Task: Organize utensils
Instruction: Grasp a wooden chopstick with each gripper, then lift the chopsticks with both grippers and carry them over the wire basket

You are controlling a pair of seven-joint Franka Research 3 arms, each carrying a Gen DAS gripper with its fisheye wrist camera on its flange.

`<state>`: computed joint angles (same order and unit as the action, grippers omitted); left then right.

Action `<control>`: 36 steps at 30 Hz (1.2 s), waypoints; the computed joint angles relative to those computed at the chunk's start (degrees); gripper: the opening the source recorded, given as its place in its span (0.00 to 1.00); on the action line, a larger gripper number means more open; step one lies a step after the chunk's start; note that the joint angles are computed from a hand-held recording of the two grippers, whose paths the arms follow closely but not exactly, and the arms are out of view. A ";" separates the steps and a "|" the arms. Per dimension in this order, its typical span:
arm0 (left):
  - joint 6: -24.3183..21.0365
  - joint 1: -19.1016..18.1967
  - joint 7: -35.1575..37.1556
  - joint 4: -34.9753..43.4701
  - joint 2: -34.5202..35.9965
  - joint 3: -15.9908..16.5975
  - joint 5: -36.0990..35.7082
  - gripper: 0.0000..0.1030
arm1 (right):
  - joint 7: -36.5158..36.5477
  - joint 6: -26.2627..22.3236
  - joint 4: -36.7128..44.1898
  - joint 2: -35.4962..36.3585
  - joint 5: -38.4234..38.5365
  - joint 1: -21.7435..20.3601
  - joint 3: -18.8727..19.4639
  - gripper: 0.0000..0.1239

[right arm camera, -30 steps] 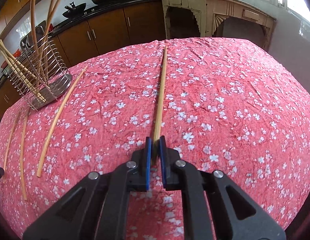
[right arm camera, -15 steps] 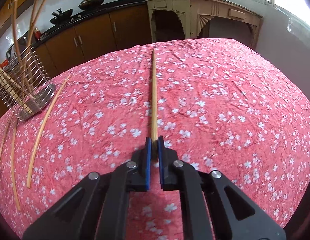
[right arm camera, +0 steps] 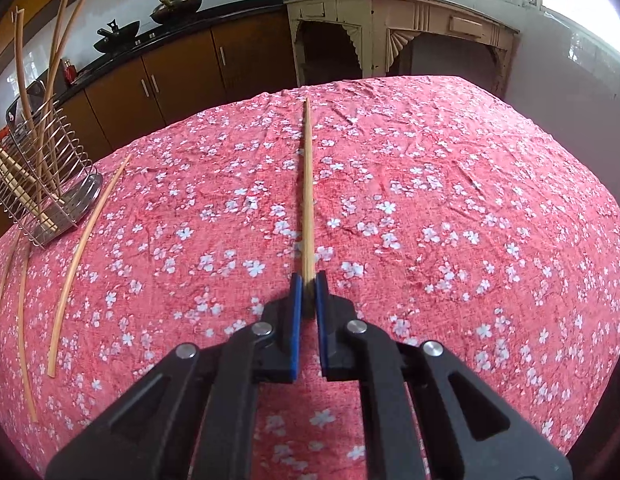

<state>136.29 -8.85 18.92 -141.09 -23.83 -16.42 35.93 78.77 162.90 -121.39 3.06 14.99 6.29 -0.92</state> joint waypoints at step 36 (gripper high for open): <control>-0.66 -0.32 -3.67 -2.97 -5.89 -3.60 5.53 0.07 | -6.77 10.23 -6.78 -5.47 2.26 0.35 0.02 0.06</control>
